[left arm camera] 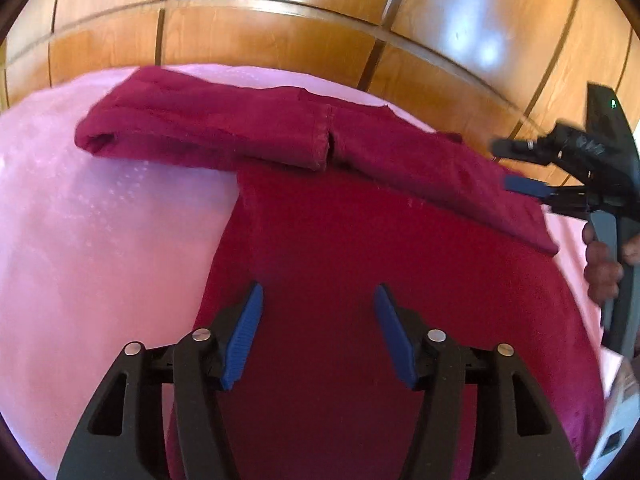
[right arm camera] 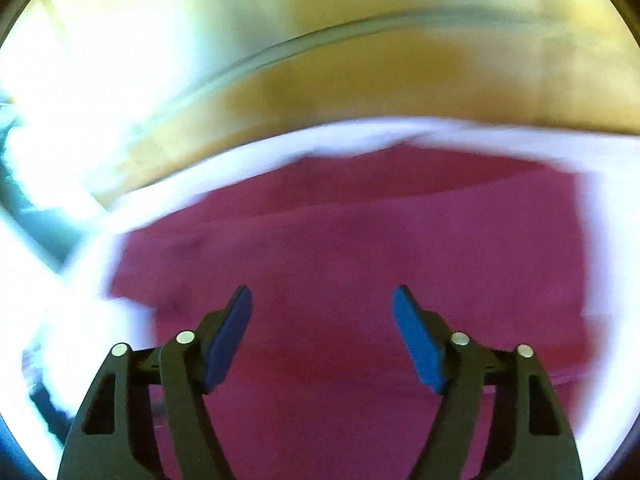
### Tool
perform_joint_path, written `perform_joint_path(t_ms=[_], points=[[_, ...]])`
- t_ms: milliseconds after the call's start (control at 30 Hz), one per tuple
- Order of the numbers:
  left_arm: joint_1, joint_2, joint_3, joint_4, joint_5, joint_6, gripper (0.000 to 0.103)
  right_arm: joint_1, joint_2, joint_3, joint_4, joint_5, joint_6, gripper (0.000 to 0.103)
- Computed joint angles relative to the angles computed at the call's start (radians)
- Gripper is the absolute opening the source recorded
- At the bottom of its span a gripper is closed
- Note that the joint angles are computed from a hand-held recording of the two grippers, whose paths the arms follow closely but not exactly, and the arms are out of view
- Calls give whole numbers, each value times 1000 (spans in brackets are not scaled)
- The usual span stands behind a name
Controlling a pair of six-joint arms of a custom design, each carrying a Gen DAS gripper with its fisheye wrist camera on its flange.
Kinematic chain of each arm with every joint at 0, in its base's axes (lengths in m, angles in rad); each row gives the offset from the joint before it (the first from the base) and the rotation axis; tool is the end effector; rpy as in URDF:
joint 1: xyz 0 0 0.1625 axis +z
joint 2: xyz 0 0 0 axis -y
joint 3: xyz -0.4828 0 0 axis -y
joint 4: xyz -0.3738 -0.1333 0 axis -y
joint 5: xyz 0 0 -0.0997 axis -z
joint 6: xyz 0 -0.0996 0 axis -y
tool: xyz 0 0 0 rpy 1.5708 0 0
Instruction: Fold small clothes
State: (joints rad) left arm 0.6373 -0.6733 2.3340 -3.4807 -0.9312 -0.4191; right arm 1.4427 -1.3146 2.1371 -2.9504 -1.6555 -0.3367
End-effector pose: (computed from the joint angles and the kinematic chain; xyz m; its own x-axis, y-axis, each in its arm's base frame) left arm -0.2552 -0.4287 0.0384 -0.8611 0.2744 -0.4280 0.4690 0.7535 -0.4607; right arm 0.0582 -0.5255 0.3241 -0.9632 -0.1161 0.2425 -0.2223 0.8513 -0.4753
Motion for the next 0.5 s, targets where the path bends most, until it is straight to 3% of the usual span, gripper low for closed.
perform_joint_path(t_ms=[67,167,333,433,467,500], points=[[17,-4,23,-71,-39,4,58,13,37,-47,169,114,-8,64],[35,-7,38,-122,-77,2,58,35,132,-112,299,170,35,64],[30,-2,42,-139,-81,2,58,34,260,-184,271,156,202,63],[37,5,51,-167,-101,2,60,44,293,-196,194,129,246,53],[39,9,54,-178,-109,6,61,56,304,-196,150,98,263,44],[37,11,62,-187,-110,7,62,70,312,-195,111,58,268,26]])
